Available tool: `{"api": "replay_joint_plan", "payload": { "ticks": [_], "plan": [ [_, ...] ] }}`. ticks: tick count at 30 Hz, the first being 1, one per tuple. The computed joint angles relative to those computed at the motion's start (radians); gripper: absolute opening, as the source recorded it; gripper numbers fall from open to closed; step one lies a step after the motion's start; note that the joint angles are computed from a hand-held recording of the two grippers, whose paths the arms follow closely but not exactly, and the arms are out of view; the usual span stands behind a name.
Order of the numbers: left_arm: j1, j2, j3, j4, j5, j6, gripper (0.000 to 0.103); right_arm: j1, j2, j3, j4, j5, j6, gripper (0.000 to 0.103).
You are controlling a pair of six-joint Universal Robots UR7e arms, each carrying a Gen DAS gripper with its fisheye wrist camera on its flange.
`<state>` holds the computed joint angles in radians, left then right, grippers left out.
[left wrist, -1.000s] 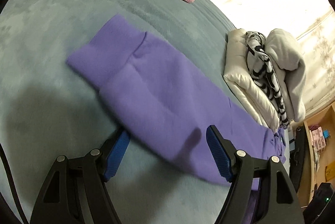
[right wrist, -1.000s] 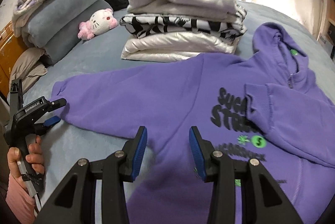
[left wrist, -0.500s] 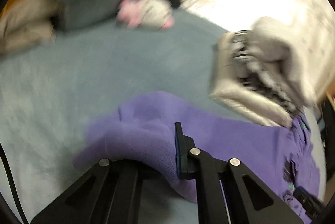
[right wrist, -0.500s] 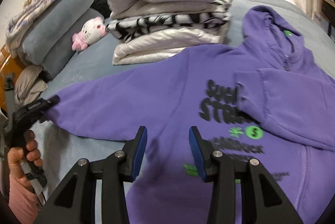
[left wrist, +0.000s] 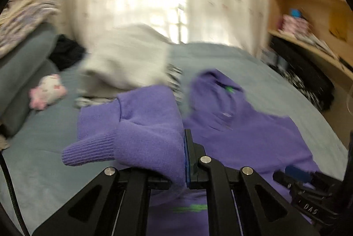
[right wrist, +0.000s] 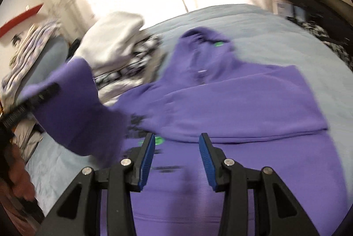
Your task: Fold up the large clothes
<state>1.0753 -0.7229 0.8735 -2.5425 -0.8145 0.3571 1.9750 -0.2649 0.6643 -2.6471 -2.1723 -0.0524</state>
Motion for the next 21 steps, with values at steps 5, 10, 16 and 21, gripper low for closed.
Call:
{"api": "replay_joint_plan", "payload": {
  "ticks": [5, 10, 16, 21],
  "plan": [
    [0.004, 0.078, 0.010, 0.150, -0.049, -0.103, 0.016, -0.046, -0.134, 0.206, -0.100, -0.016, 0.063, 0.042],
    [0.018, 0.074, 0.064, 0.227, -0.107, -0.189, 0.080, -0.073, -0.198, 0.310, -0.147, -0.017, 0.085, 0.042],
    [0.022, 0.024, 0.086, 0.253, -0.179, -0.223, 0.081, -0.083, -0.193, 0.307, -0.130, 0.027, 0.083, 0.042],
    [0.020, -0.059, 0.146, 0.241, -0.220, -0.249, 0.084, -0.075, -0.174, 0.285, -0.091, 0.069, 0.064, 0.042]
  ]
}}
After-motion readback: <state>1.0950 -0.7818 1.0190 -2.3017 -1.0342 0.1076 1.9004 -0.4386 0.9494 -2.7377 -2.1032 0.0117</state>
